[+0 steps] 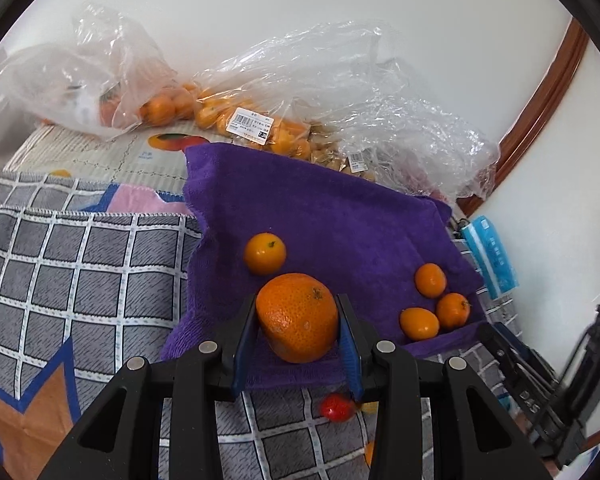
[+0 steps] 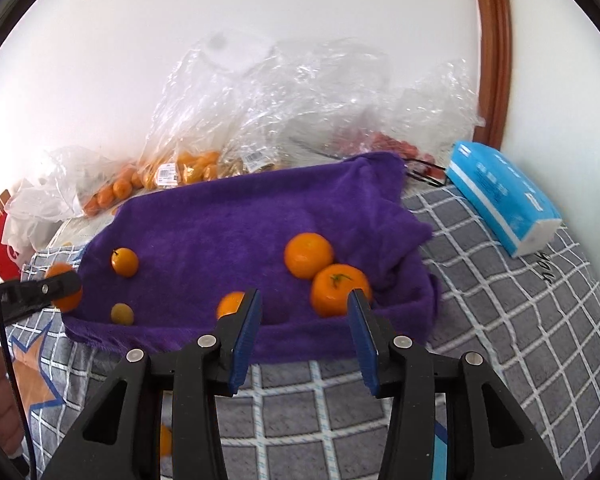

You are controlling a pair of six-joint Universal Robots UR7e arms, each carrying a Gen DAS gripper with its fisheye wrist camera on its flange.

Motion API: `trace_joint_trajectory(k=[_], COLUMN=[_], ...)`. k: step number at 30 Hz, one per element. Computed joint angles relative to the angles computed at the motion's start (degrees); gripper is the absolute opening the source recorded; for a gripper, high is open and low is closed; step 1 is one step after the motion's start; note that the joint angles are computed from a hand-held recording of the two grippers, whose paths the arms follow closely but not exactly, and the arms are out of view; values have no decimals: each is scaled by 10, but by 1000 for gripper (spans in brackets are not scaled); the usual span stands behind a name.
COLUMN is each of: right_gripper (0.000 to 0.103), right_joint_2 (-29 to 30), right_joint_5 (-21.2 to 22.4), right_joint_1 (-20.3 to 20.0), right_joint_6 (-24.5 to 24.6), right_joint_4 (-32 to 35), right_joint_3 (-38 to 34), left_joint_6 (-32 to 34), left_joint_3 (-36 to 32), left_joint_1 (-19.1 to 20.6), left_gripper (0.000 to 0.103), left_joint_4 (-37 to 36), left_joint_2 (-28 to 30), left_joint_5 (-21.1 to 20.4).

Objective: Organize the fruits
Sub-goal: 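Lower the large orange onto the towel and open the left tool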

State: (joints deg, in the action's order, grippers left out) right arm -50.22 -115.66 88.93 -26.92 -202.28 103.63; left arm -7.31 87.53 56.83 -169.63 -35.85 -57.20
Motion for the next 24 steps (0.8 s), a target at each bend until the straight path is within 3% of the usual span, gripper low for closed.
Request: trace_joint_trajectory(k=[13, 18, 24], right_gripper=[44, 45, 45], right_joint_2=[-20, -16, -12], right_joint_5=[13, 25, 43], right_joint_1=[-13, -9, 0], right_joint_6=[20, 31, 30], right_joint_4=[16, 36, 67], right_joint_3=[44, 44, 44], left_joint_6=[-30, -1, 9], left_joint_3=[-19, 16, 72], left_joint_1=[0, -13, -23], left_gripper=[36, 47, 50], left_joint_4=[35, -25, -66], left_joint_2=[16, -3, -38], left_joint_5=[38, 53, 81])
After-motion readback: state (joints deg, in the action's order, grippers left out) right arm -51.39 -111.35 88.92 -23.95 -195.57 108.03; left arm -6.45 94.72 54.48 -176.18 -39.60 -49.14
